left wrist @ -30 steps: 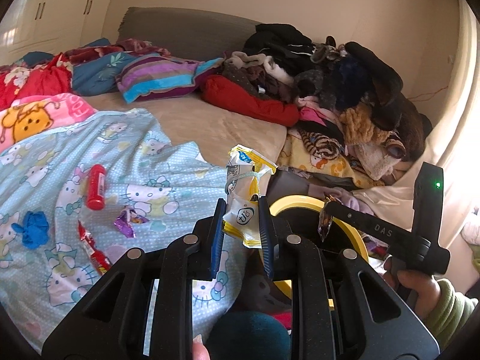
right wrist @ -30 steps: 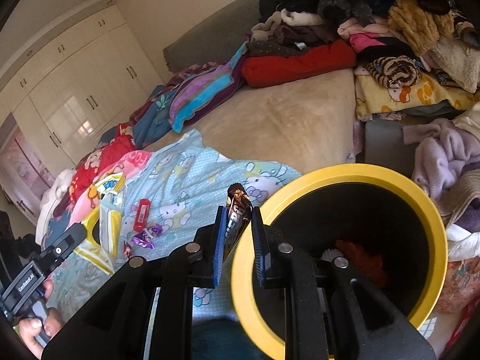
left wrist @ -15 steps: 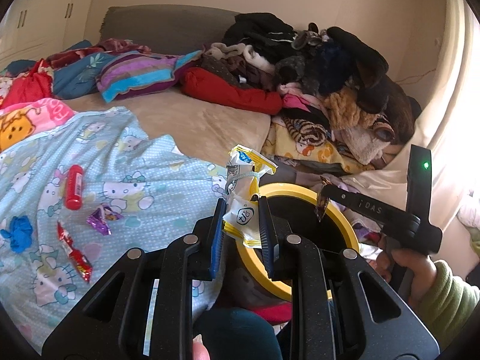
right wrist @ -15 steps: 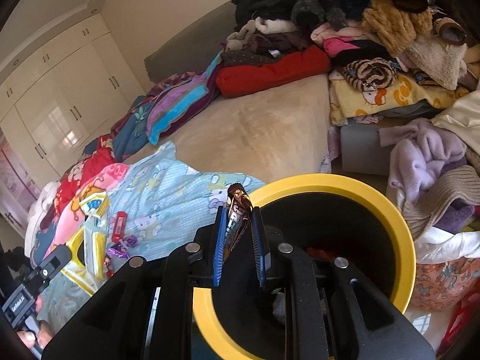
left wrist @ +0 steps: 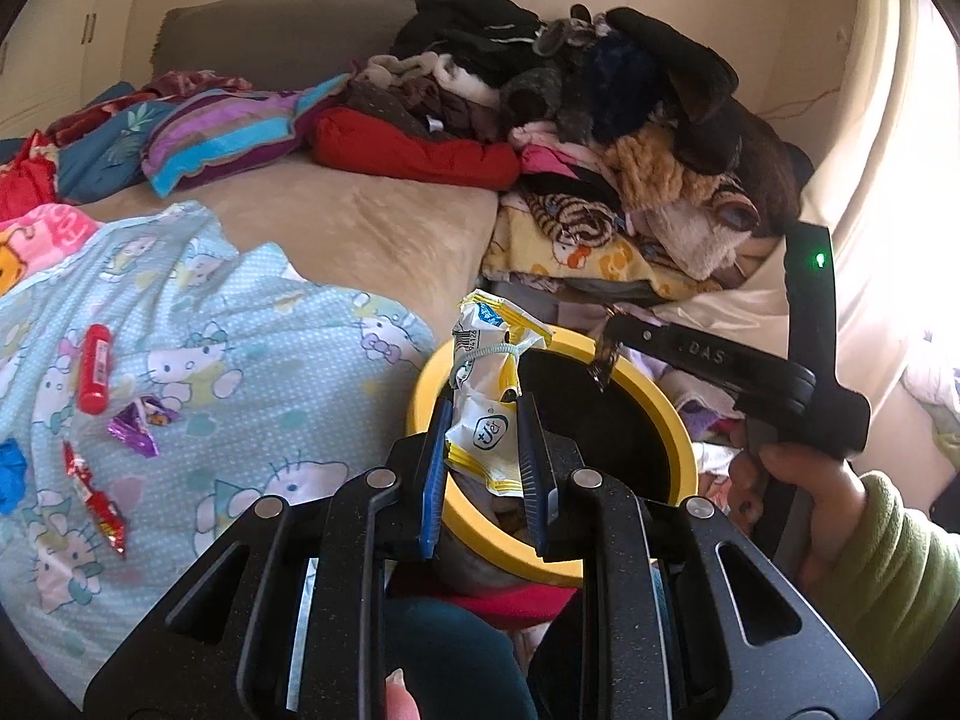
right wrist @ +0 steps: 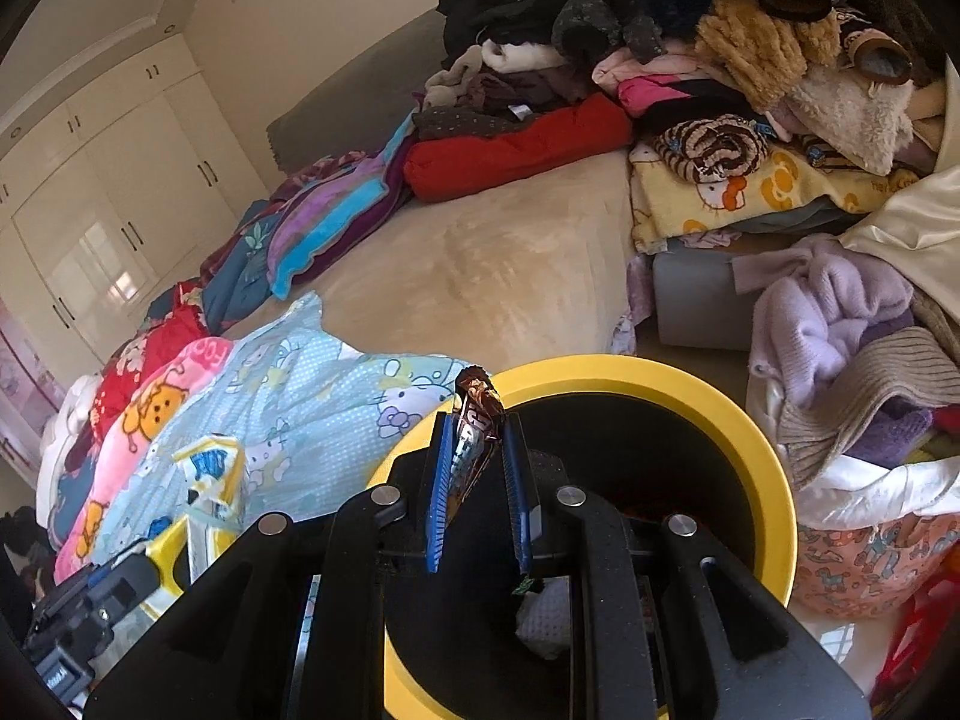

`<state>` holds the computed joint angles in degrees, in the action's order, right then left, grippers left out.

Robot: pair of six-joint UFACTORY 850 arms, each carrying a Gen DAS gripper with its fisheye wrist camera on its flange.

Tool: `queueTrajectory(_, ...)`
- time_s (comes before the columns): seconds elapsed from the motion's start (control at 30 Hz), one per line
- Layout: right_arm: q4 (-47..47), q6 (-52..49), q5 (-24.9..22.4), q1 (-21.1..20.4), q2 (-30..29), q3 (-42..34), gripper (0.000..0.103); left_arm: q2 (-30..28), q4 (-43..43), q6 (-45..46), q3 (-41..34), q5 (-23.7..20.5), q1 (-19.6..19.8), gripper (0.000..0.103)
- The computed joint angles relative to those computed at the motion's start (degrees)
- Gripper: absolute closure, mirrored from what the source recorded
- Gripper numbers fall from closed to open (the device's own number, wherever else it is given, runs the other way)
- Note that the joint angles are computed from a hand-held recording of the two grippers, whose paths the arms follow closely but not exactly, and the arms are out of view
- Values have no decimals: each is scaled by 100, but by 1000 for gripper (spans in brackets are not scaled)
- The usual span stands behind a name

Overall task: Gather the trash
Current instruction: 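Carry the chocolate wrapper in the right tool toward the bin while the left tool carries its wrapper over it, then open the right tool to drop the chocolate wrapper while the left tool releases the yellow-white wrapper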

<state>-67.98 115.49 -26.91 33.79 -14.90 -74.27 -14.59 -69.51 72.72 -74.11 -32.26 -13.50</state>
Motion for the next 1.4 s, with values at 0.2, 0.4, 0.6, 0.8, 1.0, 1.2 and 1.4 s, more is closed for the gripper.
queueTrajectory(0.2, 9, 28, -78, -34, 24, 76, 86, -72, 158, -70, -34, -48, -70, 87)
queueTrajectory(0.4, 45, 17, -133, -63, 32, 126, 86, -149, 335, -160, -58, -77, -153, 87)
queueTrajectory(0.6, 71, -50, -196, -70, 22, 143, 86, -219, 453, -188, -81, -87, -233, 87)
queueTrajectory(0.8, 147, -125, -238, -88, 16, 169, 86, -387, 705, -383, -207, -73, -358, 87)
queueTrajectory(1.0, 260, -183, -226, -131, 26, 222, 86, -594, 1023, -633, -387, -56, -496, 87)
queueTrajectory(1.2, 384, -241, -198, -179, 46, 278, 86, -792, 1157, -743, -567, -27, -602, 87)
queueTrajectory(1.4, 432, -233, -177, -213, 86, 333, 84, -889, 1212, -759, -655, 50, -671, 87)
